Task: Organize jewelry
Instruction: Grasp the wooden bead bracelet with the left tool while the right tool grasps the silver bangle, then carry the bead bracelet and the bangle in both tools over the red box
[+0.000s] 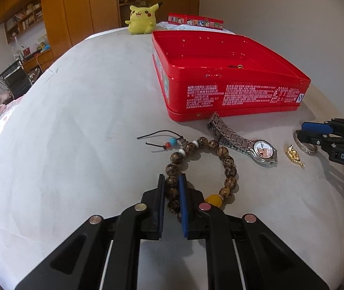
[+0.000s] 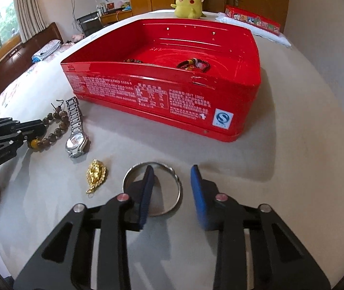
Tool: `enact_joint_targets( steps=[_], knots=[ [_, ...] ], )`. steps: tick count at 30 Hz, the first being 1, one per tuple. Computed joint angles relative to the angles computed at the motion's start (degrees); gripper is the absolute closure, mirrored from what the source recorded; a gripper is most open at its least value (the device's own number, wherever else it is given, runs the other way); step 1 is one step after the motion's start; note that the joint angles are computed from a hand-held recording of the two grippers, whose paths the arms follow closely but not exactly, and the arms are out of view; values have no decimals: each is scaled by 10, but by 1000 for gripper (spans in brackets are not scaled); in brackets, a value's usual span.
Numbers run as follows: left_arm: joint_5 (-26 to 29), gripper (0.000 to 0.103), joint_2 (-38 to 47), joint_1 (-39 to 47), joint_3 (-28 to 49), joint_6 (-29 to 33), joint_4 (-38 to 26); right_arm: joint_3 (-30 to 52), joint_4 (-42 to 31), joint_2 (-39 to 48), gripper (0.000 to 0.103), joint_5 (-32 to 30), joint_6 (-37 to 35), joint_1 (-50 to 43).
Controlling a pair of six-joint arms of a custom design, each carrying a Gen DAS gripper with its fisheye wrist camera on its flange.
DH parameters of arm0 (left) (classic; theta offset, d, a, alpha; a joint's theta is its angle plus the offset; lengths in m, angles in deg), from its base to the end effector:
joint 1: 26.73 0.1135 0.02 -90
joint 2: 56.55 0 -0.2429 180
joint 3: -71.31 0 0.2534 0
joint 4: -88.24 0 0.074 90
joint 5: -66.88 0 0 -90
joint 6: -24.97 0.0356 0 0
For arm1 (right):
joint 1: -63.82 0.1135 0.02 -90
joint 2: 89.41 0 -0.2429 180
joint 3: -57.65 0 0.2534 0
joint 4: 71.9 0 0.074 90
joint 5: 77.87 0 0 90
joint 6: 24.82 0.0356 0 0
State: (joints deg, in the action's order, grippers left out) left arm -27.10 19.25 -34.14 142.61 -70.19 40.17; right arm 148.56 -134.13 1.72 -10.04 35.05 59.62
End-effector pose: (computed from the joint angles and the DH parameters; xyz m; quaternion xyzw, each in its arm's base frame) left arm 0.2776 -0.0336 0.2421 0.0074 0.9466 -0.0024 0.3223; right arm 0.3278 -0.0106 0.2605 -0.2585 0.9185 0.1095 0.2784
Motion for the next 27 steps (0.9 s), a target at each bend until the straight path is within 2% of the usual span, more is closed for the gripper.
enact_joint_targets(
  steps=[2,4,6,27],
  knots=[
    [1,92,-2,1,-1,0,0,0,3,2,82,0,1,0],
    [1,92,-3,1,-2,-1,0,-2,3,0,97,3,-4,0],
    [3,92,-4,1,-1,-1,-2,-10,4,-7,101,9,-10,1],
    [-5,92,-67,-13,10,-10,-42,9,-67,-63,102,-55,-20,-39]
  ],
)
